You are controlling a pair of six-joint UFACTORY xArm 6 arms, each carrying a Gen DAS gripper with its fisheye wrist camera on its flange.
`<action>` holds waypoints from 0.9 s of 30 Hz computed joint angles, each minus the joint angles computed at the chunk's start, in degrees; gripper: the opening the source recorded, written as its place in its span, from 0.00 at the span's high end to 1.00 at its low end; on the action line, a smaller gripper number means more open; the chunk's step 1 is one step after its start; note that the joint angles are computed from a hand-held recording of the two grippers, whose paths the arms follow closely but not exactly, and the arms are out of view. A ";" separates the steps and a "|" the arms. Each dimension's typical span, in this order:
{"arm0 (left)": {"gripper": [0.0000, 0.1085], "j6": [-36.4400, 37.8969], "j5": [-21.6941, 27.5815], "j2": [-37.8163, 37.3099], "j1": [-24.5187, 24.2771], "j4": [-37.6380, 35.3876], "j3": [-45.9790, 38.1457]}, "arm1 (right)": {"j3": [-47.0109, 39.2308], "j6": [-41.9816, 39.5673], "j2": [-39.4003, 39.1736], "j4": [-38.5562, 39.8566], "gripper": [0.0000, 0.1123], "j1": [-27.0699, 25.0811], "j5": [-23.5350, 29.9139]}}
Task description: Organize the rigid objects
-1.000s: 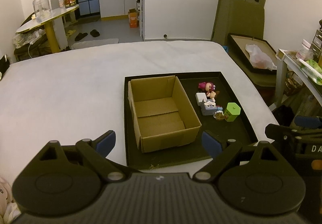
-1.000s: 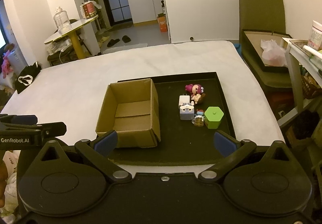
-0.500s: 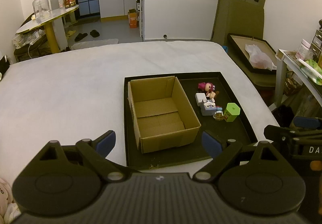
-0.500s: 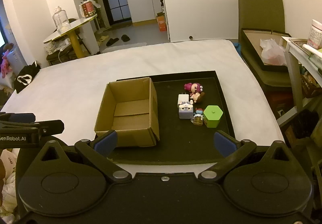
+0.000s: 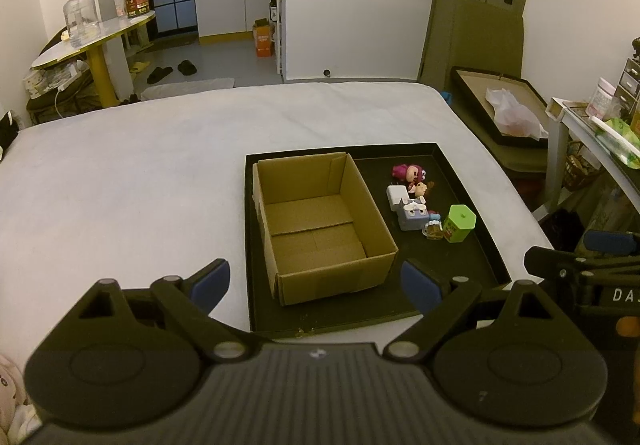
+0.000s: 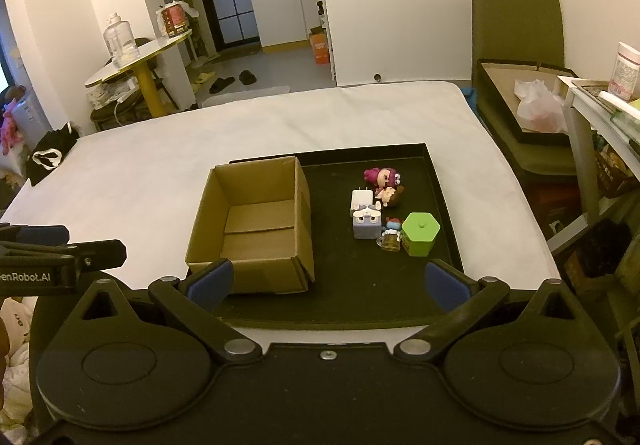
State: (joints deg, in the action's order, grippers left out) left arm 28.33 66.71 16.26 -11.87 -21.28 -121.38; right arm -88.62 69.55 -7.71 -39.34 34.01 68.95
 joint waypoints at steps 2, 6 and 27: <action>0.15 0.04 0.00 0.07 -0.03 -0.12 -0.06 | 0.31 0.00 -0.18 0.07 0.08 -0.20 -0.24; 0.15 -0.37 0.07 0.91 -0.17 0.11 -0.97 | 0.56 -0.26 -0.43 0.29 0.08 -0.58 -0.19; 0.15 -5.56 1.08 9.93 -1.52 5.08 -11.30 | 3.94 0.46 -0.19 2.11 0.08 -5.13 -3.55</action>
State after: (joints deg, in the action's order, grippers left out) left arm 22.77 67.78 26.19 -13.39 -16.20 -132.68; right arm -84.67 70.02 -7.90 -37.23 28.88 65.40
